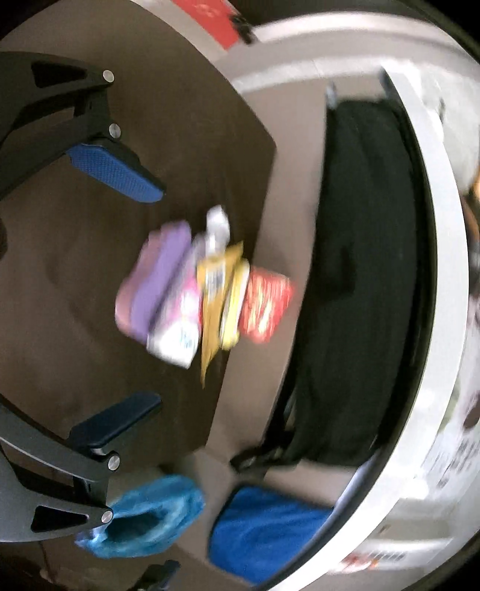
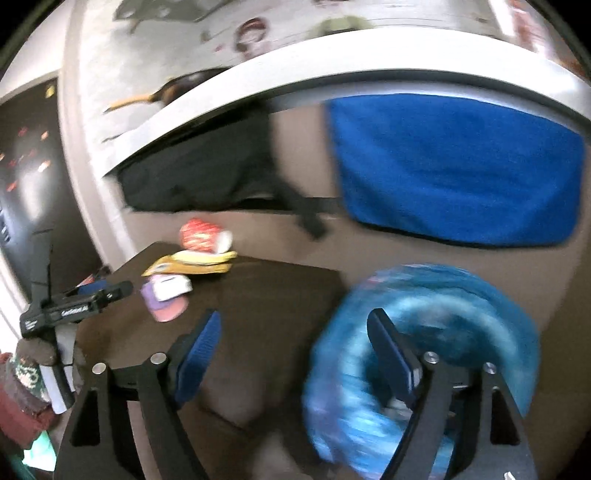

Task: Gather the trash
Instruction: 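Move both tools back toward the remaining trash on the table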

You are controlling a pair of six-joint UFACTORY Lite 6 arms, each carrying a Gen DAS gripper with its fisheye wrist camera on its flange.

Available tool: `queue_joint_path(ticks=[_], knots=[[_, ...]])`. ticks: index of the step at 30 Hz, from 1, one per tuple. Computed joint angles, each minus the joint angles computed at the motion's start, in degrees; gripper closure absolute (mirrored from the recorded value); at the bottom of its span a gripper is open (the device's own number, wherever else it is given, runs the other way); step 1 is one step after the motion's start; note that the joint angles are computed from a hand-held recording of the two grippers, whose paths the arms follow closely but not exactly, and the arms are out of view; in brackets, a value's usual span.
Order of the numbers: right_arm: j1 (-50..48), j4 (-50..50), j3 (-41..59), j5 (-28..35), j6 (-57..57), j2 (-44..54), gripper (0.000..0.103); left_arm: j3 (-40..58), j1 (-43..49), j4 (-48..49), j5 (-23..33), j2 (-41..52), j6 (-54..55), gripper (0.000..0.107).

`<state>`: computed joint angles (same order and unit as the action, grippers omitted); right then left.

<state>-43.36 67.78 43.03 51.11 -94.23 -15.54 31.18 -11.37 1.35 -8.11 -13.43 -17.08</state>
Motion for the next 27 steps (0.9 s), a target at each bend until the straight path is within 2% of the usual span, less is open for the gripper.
queue_joint_path(ticks=[4, 5, 7, 10, 13, 15, 19, 21, 22, 23, 24, 26, 27], knots=[[19.3, 0.1, 2.1, -10.5, 6.7, 3.1, 0.024, -0.8, 10.6, 24.0, -2.3, 1.3, -19.9, 0.006], [25.1, 0.8, 4.3, -13.8, 8.3, 6.2, 0.024, -0.9, 12.8, 30.0, -3.0, 1.7, -24.7, 0.008], [31.7, 0.8, 9.1, -16.1, 10.6, 12.3, 0.024, -0.1, 18.3, 42.0, -6.7, 4.6, -33.4, 0.011], [40.5, -1.0, 20.2, -18.6, 16.0, 25.0, 0.024, 1.9, 26.2, 60.0, -12.7, 8.6, -46.8, 0.011], [47.7, -8.9, 34.6, -23.3, 24.6, 38.8, 0.024, 5.8, 32.1, 76.2, -17.6, 12.8, -58.8, 0.014], [50.6, -18.7, 44.4, -24.6, 33.7, 46.9, 0.024, 7.5, 33.8, 78.6, -19.0, 15.4, -59.7, 0.016], [53.6, -36.5, 68.4, -18.9, 52.7, 64.4, 0.027, 9.5, 36.2, 80.5, -22.4, 19.5, -60.3, 0.017], [54.2, -42.4, 80.4, -14.2, 59.2, 72.9, 0.04, 9.8, 37.3, 81.1, -24.4, 20.8, -60.5, 0.017], [53.9, -42.7, 84.5, -11.6, 59.9, 75.7, 0.055, 9.8, 37.7, 81.3, -25.3, 21.3, -60.7, 0.017], [53.3, -42.3, 86.2, -9.7, 60.2, 77.2, 0.061, 9.7, 37.9, 81.5, -25.8, 21.4, -60.8, 0.017], [52.4, -40.1, 85.5, -8.5, 58.9, 77.0, 0.062, 9.8, 38.0, 81.7, -26.4, 21.9, -60.8, 0.017], [50.8, -37.0, 76.9, -10.1, 55.6, 72.2, 0.072, 9.7, 37.5, 81.8, -26.6, 21.9, -60.7, 0.017], [50.0, -36.1, 70.9, -11.5, 53.4, 68.6, 0.073, 9.5, 36.9, 81.7, -26.6, 21.7, -60.4, 0.017]])
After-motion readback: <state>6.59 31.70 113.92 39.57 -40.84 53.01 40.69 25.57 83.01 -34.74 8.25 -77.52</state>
